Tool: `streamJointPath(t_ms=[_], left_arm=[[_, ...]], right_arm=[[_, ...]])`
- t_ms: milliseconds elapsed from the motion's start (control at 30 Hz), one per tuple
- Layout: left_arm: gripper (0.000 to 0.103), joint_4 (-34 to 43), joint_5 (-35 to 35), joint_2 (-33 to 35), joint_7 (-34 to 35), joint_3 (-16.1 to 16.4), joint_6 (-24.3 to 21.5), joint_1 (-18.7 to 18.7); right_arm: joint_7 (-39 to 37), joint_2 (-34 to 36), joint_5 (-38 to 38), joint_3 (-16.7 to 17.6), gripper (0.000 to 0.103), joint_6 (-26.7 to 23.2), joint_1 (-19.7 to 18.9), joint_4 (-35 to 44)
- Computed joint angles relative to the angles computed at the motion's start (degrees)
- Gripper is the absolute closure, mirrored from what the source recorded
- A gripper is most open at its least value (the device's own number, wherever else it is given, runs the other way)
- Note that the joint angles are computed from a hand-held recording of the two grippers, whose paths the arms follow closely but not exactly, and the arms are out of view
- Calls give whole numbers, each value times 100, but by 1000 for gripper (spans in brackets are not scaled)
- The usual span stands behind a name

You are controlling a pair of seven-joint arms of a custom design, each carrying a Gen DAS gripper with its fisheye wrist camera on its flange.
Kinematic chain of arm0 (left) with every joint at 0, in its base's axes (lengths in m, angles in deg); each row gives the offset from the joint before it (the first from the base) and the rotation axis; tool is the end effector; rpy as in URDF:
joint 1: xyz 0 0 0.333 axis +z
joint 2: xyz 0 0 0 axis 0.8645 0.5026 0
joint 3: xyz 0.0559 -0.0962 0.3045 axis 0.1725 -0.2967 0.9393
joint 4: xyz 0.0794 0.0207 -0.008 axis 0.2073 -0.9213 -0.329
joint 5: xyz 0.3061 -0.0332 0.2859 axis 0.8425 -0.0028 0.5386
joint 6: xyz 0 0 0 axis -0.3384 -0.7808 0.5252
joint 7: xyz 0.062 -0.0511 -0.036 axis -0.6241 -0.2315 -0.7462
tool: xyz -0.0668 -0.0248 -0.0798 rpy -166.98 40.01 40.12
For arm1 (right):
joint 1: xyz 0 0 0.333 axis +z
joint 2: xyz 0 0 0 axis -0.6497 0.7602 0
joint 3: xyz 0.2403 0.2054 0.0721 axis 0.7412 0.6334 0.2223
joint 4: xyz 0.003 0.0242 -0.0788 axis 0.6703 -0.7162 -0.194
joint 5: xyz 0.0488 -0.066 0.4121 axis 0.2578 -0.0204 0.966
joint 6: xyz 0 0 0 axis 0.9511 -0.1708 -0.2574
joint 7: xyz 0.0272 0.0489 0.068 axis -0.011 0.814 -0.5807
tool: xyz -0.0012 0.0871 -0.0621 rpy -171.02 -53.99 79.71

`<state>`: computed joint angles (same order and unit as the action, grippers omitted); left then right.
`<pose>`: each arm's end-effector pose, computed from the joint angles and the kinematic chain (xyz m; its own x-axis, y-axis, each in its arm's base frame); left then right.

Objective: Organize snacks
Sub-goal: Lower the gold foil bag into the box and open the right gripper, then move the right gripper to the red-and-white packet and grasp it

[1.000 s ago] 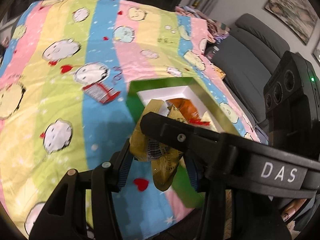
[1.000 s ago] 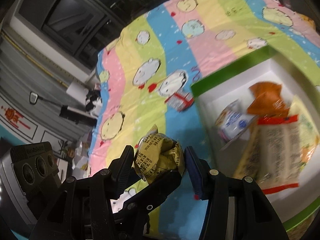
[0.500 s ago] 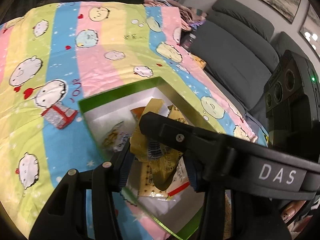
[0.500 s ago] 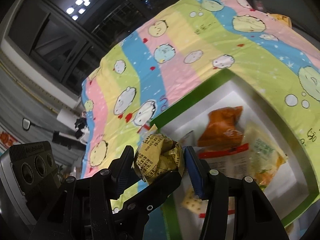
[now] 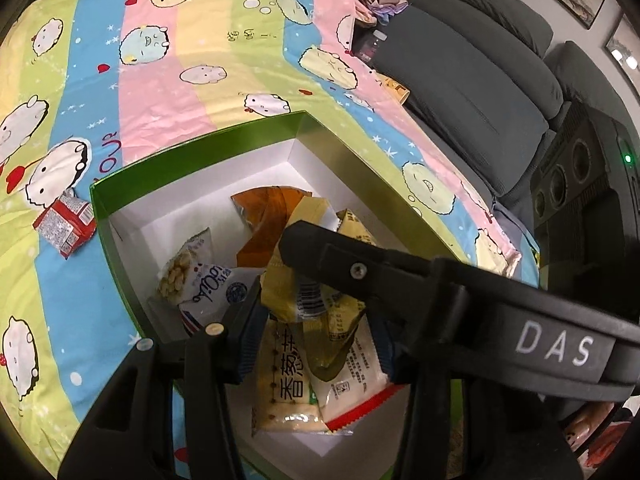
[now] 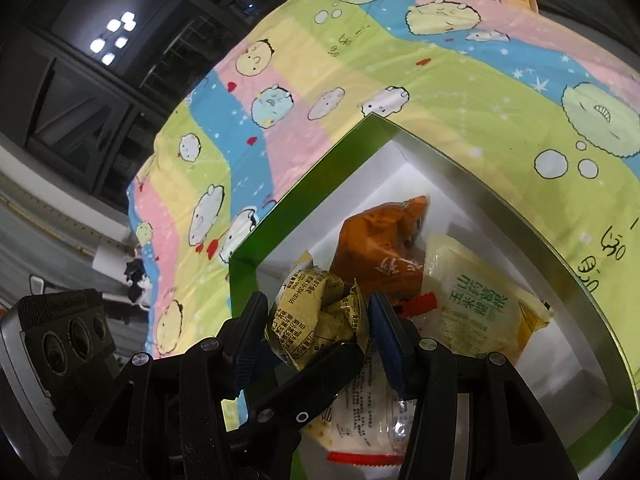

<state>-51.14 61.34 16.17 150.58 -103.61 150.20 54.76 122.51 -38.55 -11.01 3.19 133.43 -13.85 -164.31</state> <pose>0.6355 -0.3742 0.3170 -0.3868 -0.8464 0.3660 -0.8139 0.1267 -0.5671 0.6082 0.4309 0.2978 0.0089 -0.7687 -0.6395 -0.8042 0.3746 -0.4614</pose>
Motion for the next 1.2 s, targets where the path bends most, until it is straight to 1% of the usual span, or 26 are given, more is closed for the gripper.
streamJointPath(t_ms=[67,233,333,400,433,500,600,667,700,733,767,800,867,933,1000,1067,1133,1200], left_arm=[[56,46,23,20,5,22,-35,-24],[56,146,63,61,11,104,-80,-108],[56,196,82,92,81,59,-43,-87],[57,308,116,115,37,157,-73,-180],[57,391,141,127,-37,266,-94,-275],[57,517,149,182,-75,314,-175,-314],[56,709,173,283,-179,471,-336,-441],[55,717,215,264,-302,632,-386,-564],[54,689,246,243,-355,699,-352,-610],[54,634,232,229,-323,638,-294,-546],[51,593,209,216,-294,569,-265,-476],[46,539,185,185,-297,529,-238,-428],[39,380,210,45,-426,631,-95,-469],[36,144,270,-144,-563,725,104,-479],[27,-87,326,-330,-730,800,247,-464],[25,-353,451,-567,-1028,1075,426,-601],[23,-612,592,-788,-1343,1333,547,-719],[19,-885,653,-975,-1546,1345,658,-605]], right_arm=[[9,15,0,17,48,20,-21,13],[8,75,-35,188,48,128,-175,15],[46,24,-14,57,48,236,-66,-34],[59,37,-42,101,48,271,-121,-3],[46,88,-99,234,48,315,-249,46],[58,173,-160,347,48,290,-369,159],[118,284,-124,196,48,336,-252,311],[198,327,-47,43,48,205,-134,393],[249,316,13,-146,48,101,15,421],[278,306,44,-269,48,68,112,429],[321,280,87,-439,48,62,253,413],[359,242,123,-612,45,65,397,382],[386,165,154,-844,38,153,601,290],[374,71,197,-1139,38,218,876,191],[390,-21,280,-1647,38,98,1335,136],[445,-49,289,-1919,36,-20,1582,145],[500,-66,224,-2165,31,-87,1821,163],[589,-66,143,-2365,30,-249,2003,218]])
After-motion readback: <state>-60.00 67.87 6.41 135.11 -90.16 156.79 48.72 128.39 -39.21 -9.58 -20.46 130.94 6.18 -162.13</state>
